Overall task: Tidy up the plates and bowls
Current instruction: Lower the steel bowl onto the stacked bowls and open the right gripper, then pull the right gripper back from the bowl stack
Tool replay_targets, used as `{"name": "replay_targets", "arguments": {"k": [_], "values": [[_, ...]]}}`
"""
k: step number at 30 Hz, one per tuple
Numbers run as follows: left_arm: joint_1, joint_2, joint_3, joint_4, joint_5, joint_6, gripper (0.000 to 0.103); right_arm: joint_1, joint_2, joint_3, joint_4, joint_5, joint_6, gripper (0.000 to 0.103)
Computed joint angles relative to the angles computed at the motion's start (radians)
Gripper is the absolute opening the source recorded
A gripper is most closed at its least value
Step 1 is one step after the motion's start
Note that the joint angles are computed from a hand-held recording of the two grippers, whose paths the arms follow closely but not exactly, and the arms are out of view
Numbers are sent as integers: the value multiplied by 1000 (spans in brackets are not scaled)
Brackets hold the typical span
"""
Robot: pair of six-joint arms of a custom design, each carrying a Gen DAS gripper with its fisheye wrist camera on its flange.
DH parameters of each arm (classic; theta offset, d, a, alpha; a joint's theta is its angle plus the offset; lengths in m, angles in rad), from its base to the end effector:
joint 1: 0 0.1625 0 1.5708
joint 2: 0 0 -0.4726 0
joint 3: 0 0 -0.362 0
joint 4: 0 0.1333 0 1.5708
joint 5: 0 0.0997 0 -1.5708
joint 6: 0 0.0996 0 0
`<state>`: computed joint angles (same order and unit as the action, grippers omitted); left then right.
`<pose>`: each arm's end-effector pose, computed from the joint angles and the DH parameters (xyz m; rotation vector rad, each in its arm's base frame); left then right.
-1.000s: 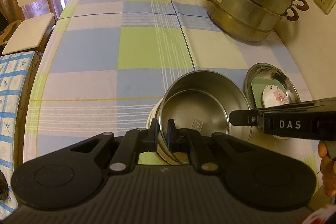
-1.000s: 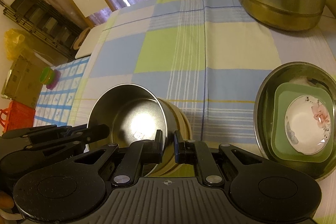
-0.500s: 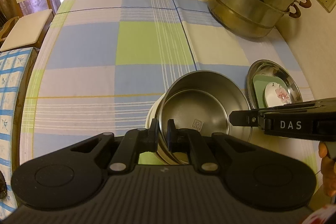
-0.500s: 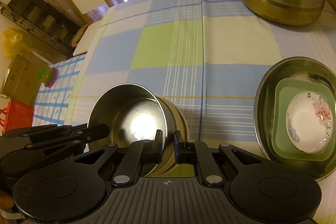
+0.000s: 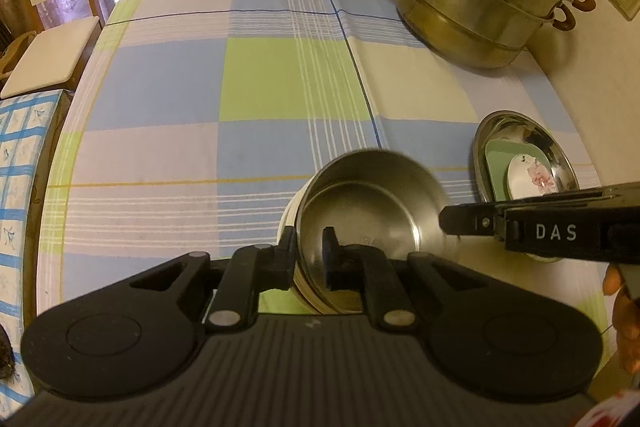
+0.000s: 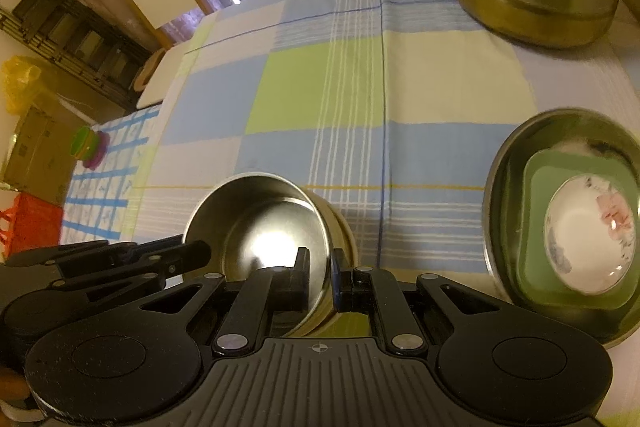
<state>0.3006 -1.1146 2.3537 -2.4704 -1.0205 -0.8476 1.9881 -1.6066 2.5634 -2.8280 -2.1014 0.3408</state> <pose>-0.3194 -0.2931 0.1312 0.6561 2.4698 -0.4139 0.2024 -0.2519 0.2864 -0.0077 -2.6876 0.6475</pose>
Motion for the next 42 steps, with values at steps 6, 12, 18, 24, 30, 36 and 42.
{"name": "replay_targets", "arguments": {"k": [6, 12, 18, 24, 30, 36, 42], "values": [[-8, -5, 5, -3, 9, -3, 13, 15, -3, 3, -15, -23, -10, 10], [-28, -25, 11, -8, 30, -16, 17, 17, -22, 23, -50, -29, -41, 12], [-74, -60, 21, 15, 52, -50, 19, 32, -66, 60, -113, -18, -87, 46], [-152, -111, 38, 82, 59, -117, 21, 68, -136, 93, -131, -11, -102, 51], [-247, -166, 60, 171, 42, -213, 21, 122, -238, 127, -92, -29, -75, 52], [-349, -213, 77, 254, 6, -337, 21, 248, -328, 144, 6, -115, -23, 53], [-452, -212, 71, 346, -34, -446, 21, 404, -438, 127, 250, -194, 108, 53]]}}
